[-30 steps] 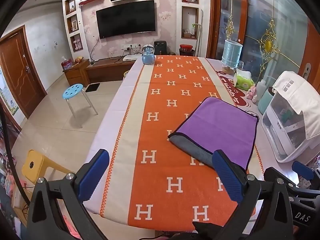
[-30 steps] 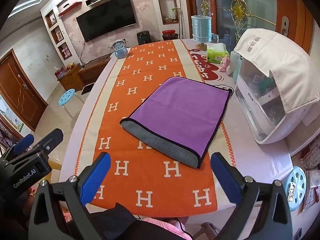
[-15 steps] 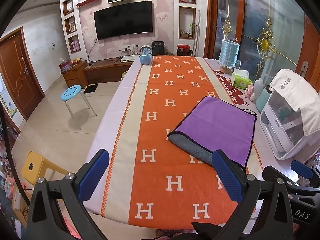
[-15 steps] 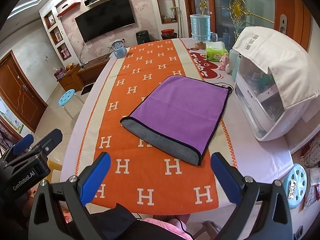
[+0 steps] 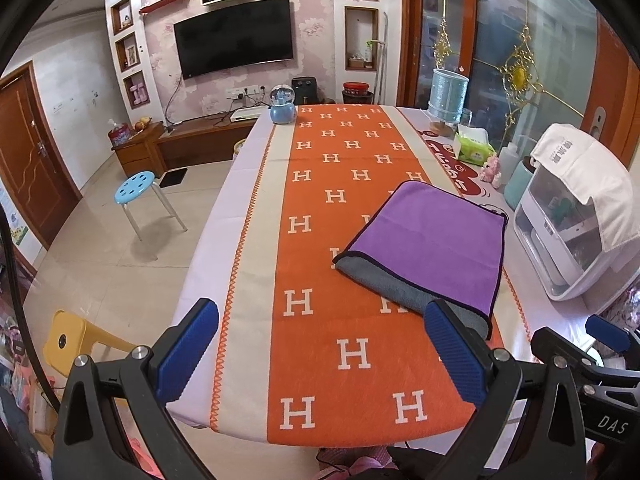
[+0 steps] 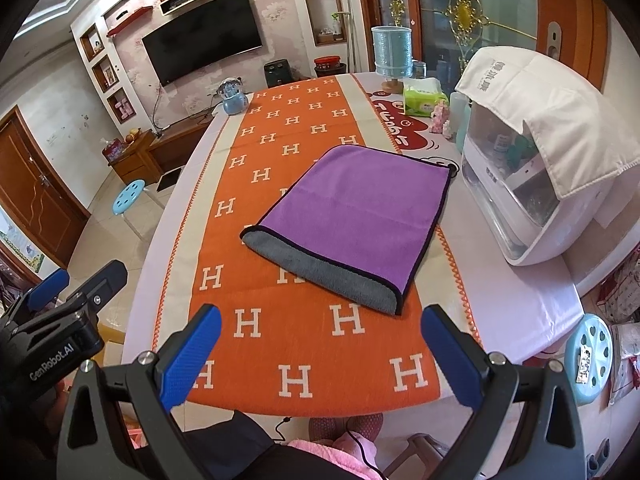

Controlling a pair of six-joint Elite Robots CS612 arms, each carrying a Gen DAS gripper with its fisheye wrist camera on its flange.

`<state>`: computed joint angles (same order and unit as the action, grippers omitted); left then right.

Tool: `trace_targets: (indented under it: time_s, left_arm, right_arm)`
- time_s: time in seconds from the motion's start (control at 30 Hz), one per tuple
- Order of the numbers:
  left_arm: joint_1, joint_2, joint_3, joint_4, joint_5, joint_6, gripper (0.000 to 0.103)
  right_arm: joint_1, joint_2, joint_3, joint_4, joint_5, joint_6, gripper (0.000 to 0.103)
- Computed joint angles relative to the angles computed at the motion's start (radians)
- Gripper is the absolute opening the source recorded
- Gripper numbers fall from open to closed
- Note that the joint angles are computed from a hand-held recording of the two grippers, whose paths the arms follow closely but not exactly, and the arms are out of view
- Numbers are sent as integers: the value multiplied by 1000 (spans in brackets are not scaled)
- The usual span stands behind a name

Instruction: Fold towel

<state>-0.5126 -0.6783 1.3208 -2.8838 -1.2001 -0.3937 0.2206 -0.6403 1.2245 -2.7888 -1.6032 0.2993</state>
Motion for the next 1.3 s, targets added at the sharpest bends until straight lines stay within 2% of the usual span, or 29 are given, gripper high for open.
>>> trace_targets:
  time_s: [0.43,0.67,0.9,1.0,1.17,1.3]
  left_arm:
    - [28,16,-23,-2,-96,117,102]
    - [45,44,-79,37,-139,129,102]
    - [55,100,-179,89,-156,237,102]
    - [57,126,-226,119,-165,269,102]
    - [58,187,-340,201,-160,335,102]
    - [64,241,-441,284,-187,394,102]
  right_arm:
    - [15,-10,25,-24,-53,117,100]
    - [10,-6,25,-53,-79,163,100]
    - [-10,16,7,-77,-78,169,100]
    - [-25,28,-6,-75,-57,181,100]
    - [-42,60,-55,-28,-44,173,97]
    - [-55,88,-97,24,-25,153,93]
